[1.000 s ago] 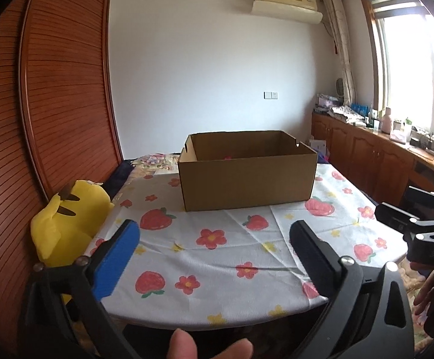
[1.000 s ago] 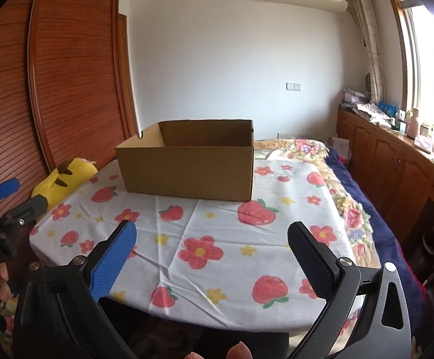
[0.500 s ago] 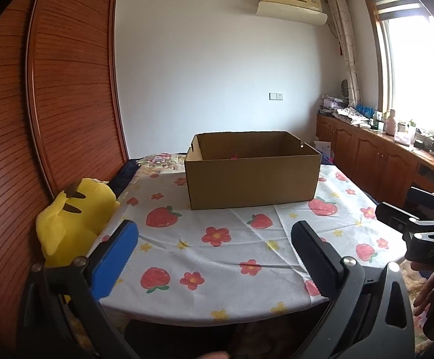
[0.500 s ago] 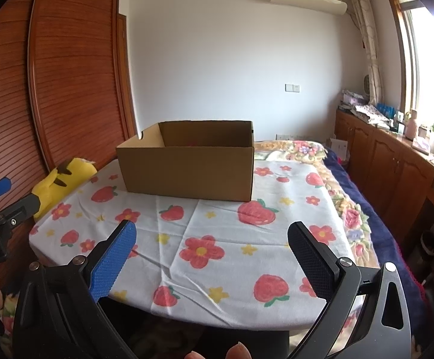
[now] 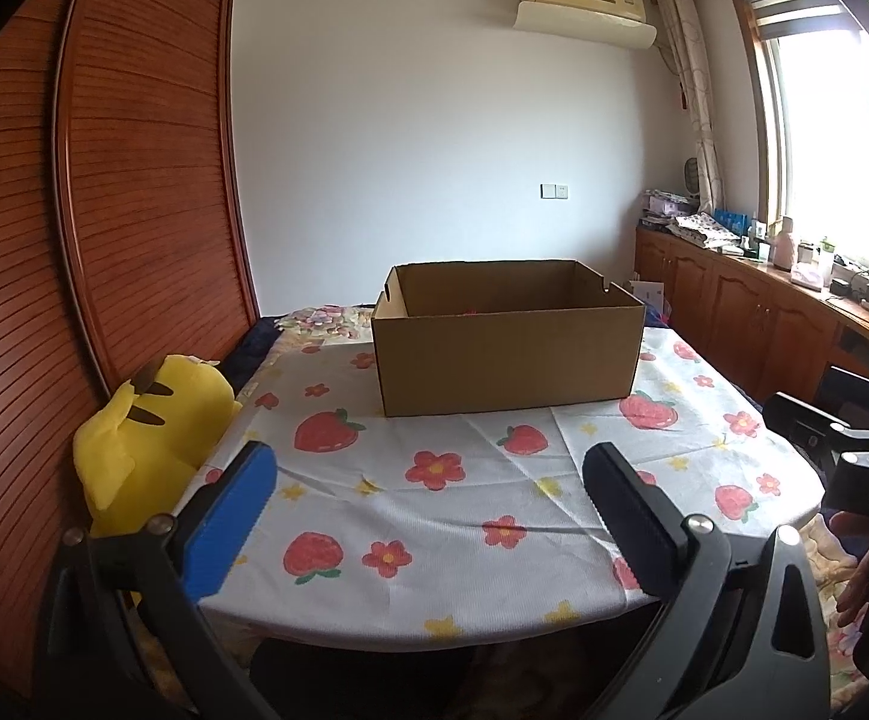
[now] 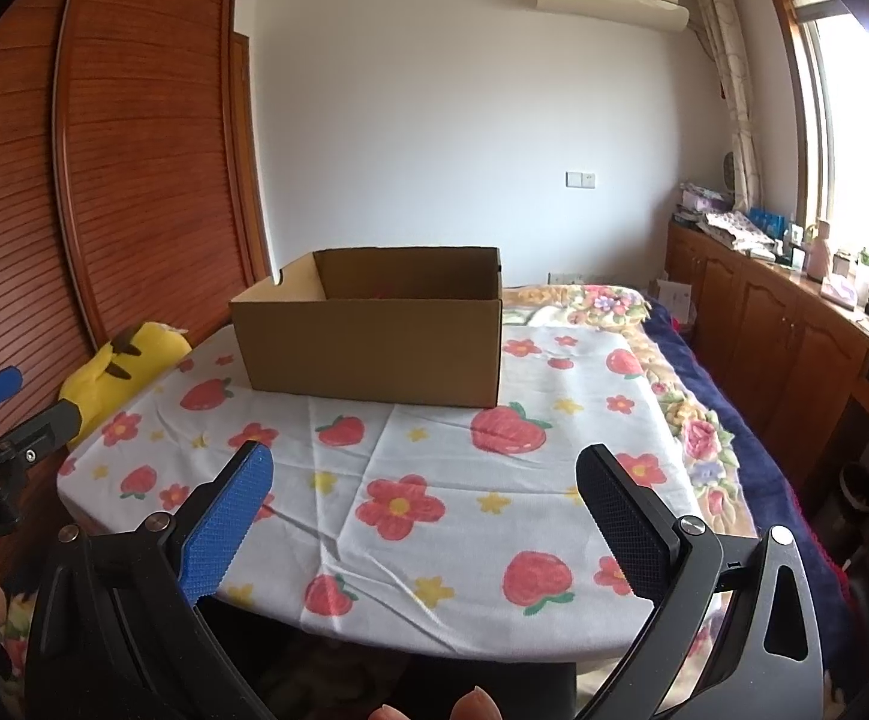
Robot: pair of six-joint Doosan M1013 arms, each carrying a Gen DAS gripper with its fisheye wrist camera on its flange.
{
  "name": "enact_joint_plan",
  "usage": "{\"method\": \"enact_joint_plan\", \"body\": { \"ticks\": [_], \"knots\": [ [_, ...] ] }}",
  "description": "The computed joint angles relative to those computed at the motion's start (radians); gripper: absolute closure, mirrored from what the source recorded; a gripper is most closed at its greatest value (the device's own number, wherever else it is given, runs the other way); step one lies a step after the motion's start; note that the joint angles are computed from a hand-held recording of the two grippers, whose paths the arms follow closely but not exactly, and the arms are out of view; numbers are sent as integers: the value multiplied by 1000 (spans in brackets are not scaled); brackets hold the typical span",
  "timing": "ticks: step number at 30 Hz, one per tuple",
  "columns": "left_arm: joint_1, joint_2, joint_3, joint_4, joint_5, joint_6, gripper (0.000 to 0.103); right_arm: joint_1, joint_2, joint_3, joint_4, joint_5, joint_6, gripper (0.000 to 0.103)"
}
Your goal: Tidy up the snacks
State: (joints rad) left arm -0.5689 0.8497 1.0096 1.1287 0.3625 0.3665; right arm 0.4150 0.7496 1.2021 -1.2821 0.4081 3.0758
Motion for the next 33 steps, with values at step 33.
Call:
{"method": "enact_joint_plan", "body": {
  "ticks": [33],
  "knots": [
    [-1, -7, 13, 40, 1, -39, 0, 1, -4, 3, -10, 4, 13, 0]
  ]
}}
